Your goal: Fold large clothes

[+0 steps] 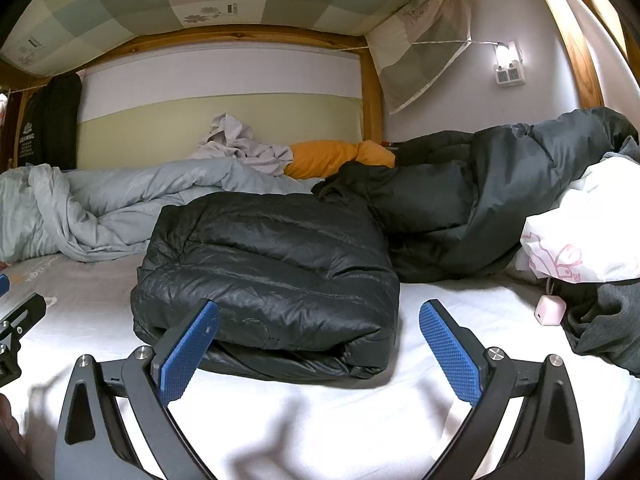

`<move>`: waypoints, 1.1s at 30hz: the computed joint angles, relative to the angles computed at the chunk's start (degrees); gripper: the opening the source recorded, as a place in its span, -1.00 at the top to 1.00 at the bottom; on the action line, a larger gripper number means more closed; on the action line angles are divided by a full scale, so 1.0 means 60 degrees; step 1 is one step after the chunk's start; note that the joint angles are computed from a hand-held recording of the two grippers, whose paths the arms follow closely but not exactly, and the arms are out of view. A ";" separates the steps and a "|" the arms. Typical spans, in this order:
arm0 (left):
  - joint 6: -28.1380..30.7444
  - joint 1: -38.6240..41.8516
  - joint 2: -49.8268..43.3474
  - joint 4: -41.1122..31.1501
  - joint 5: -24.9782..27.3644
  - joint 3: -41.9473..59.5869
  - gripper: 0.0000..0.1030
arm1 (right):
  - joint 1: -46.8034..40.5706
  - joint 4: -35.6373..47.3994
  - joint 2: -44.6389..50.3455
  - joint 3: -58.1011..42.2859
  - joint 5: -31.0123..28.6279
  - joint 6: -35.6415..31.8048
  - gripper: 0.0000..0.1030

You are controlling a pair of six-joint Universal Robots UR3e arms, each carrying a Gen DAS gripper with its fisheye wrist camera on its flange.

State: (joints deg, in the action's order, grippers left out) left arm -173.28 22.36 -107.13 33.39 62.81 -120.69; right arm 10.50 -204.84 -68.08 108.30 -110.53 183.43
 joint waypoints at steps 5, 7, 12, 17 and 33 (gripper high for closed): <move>0.0003 0.0029 -0.0003 0.0061 -0.0031 -0.0016 -0.99 | -0.0002 0.0002 -0.0002 -0.0002 0.0003 0.0012 -0.97; 0.0014 0.0031 -0.0033 0.0094 -0.0038 0.0001 -1.00 | -0.0009 0.0017 -0.0010 0.0000 0.0016 0.0018 -0.97; 0.0001 0.0005 -0.0047 0.0091 -0.0005 0.0023 -1.00 | -0.0018 0.0010 -0.0008 0.0001 0.0028 0.0005 -0.97; -0.0018 0.0009 -0.0034 0.0096 -0.0011 0.0003 -0.99 | -0.0015 0.0013 -0.0002 -0.0009 0.0021 -0.0005 -0.97; -0.0071 0.0040 0.0021 -0.0004 -0.0001 -0.0013 -1.00 | -0.0017 0.0005 0.0011 -0.0017 0.0023 -0.0018 -0.97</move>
